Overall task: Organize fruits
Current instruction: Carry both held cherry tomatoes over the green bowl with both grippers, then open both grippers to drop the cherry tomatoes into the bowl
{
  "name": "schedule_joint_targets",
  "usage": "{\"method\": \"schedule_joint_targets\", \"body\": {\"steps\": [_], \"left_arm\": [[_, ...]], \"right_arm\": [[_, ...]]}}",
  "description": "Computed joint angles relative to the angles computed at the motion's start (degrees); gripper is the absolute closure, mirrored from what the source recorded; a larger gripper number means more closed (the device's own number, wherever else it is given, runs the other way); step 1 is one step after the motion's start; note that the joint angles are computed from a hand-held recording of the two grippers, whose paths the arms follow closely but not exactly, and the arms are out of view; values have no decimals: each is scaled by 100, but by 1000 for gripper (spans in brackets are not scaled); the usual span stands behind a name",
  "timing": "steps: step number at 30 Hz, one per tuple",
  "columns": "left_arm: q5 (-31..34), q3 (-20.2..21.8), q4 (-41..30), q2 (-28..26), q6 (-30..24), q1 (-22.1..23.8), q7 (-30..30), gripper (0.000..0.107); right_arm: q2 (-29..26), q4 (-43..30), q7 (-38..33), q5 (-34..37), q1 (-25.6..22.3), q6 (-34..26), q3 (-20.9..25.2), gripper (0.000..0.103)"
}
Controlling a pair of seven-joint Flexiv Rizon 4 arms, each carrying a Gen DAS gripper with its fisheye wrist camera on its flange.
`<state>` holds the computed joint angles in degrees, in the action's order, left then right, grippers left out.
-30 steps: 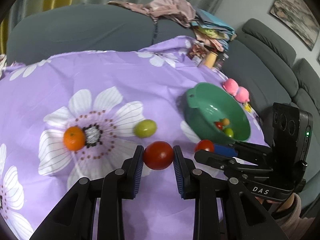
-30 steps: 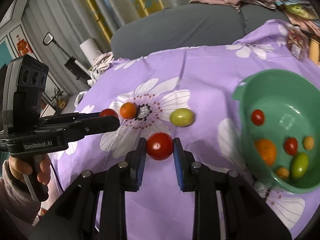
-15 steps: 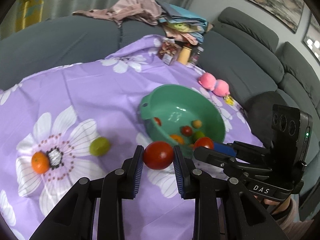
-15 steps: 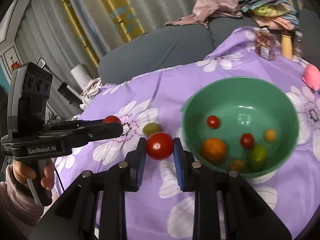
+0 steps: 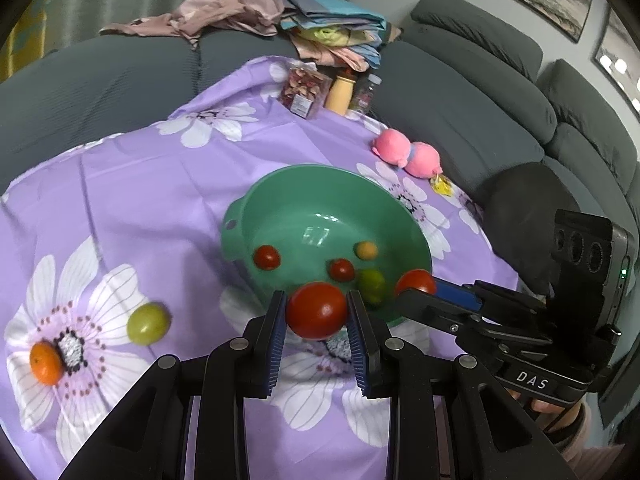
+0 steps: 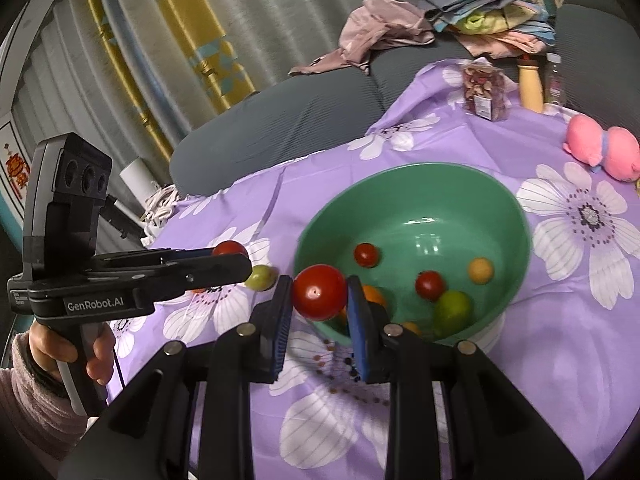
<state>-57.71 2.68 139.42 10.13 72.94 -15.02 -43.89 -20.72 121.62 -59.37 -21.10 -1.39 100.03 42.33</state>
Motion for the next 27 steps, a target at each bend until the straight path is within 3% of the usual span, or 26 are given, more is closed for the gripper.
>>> {"method": "schedule_joint_targets", "body": {"steps": [10,27], "left_arm": [[-108,-205,-276,-441,92,-22,125,78],[616,-397,-537,-898,93,190,-148,78]], "right_arm": [[86,96,166,13,200,137,-444,76],[73,131,394,-133,457,217,-904,75]]}}
